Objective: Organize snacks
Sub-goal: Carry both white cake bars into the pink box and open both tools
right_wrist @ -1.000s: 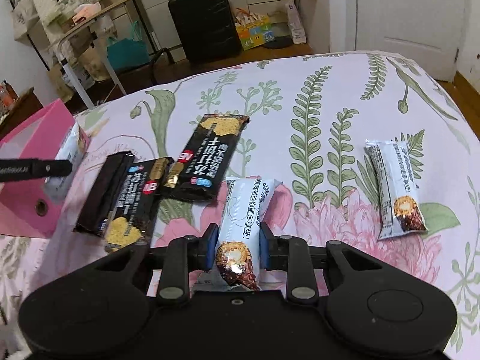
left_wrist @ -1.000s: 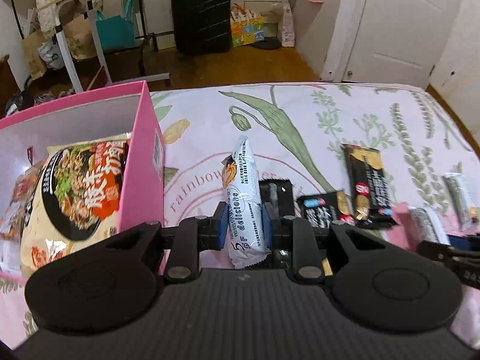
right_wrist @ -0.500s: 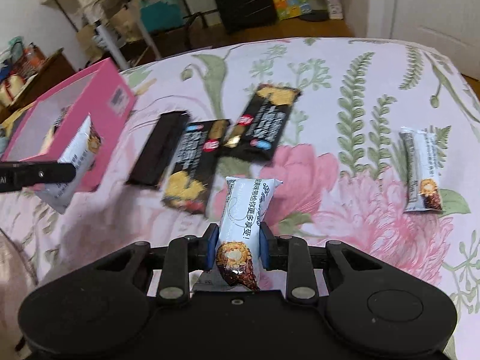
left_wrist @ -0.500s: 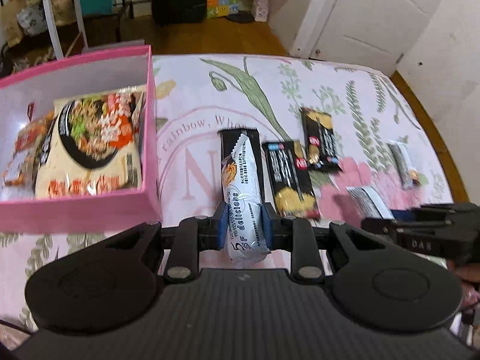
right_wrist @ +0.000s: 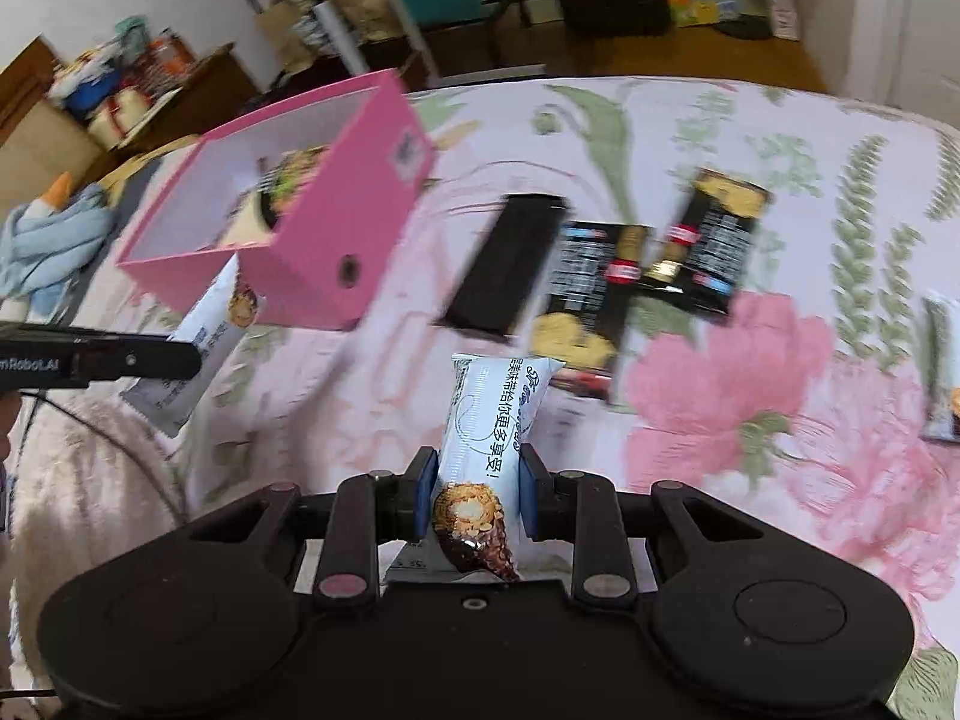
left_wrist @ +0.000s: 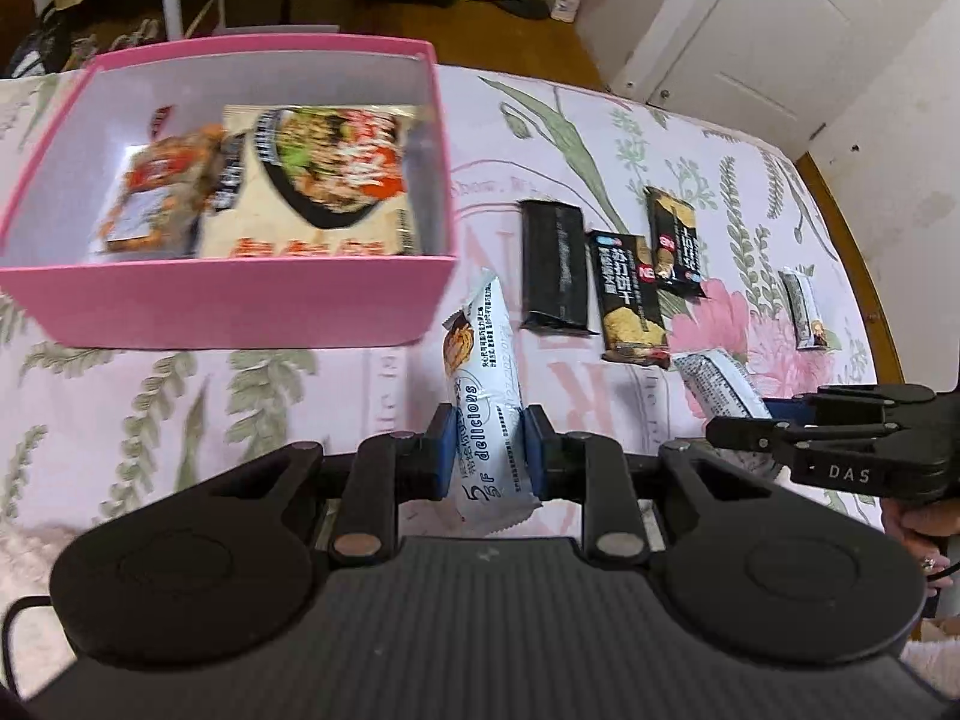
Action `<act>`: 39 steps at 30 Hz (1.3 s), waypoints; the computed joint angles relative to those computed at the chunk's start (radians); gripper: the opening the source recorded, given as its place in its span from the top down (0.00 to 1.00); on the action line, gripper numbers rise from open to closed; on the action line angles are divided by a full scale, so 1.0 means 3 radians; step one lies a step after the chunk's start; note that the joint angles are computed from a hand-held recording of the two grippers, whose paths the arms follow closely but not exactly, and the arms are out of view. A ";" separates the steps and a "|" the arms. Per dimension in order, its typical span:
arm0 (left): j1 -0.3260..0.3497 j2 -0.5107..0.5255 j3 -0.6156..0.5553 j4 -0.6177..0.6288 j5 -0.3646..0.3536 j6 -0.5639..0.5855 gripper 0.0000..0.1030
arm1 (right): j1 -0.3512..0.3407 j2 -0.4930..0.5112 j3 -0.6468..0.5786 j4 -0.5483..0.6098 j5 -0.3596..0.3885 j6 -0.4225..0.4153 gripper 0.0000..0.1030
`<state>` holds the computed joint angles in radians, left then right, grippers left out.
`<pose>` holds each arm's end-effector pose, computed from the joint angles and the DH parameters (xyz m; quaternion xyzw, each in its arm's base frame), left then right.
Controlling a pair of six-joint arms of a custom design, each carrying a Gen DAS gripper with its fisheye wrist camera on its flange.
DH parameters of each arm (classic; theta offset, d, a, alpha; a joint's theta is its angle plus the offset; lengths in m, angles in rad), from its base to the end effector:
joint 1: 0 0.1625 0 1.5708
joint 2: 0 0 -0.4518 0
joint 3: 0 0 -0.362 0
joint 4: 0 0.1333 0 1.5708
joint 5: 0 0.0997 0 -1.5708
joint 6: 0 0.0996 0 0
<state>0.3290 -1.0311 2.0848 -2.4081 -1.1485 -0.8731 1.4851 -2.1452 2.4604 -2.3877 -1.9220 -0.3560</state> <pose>-0.4065 -0.3228 0.1253 0.2004 0.9515 -0.1296 0.1943 0.0789 -0.2387 0.3955 0.0855 -0.9509 0.2014 0.2187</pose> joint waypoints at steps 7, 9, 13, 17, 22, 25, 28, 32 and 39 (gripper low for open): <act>-0.0057 -0.0388 0.0049 0.0337 0.0272 -0.0139 0.78 | 0.0730 0.0442 -0.0192 0.0075 -0.0006 0.0253 0.69; -0.0057 -0.0472 0.0044 0.0419 0.0369 -0.0147 0.78 | 0.0913 0.0632 -0.0261 0.0033 0.0030 0.0209 0.69; -0.0019 -0.0614 0.0009 0.0578 0.0602 -0.0139 0.78 | 0.1180 0.1068 -0.0415 -0.0177 0.0091 0.0092 0.69; 0.0088 -0.0676 -0.0016 0.0549 0.0790 -0.0007 0.78 | 0.1237 0.1478 -0.0501 -0.0551 0.0213 -0.0025 0.69; 0.0323 -0.0619 -0.0090 0.0474 0.0946 0.0284 0.78 | 0.1104 0.1983 -0.0584 -0.1073 0.0379 -0.0048 0.69; 0.0516 -0.0515 -0.0154 0.0306 0.0975 0.0528 0.78 | 0.0990 0.2220 -0.0639 -0.1286 0.0534 0.0014 0.69; 0.0707 -0.0385 -0.0224 0.0099 0.0977 0.0643 0.78 | 0.0937 0.2474 -0.0667 -0.1565 0.0614 0.0028 0.69; 0.0954 -0.0250 -0.0276 -0.0213 0.0833 0.0720 0.78 | 0.0882 0.2792 -0.0721 -0.1867 0.0641 0.0180 0.69; 0.1212 -0.0061 -0.0358 -0.0270 0.0846 0.0886 0.78 | 0.0889 0.3209 -0.0759 -0.2207 0.0518 0.0482 0.69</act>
<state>0.6927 -1.0493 1.9773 -2.4890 -0.8948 -0.6073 1.7519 -1.1824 2.2326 -3.0498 -1.7667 -0.2112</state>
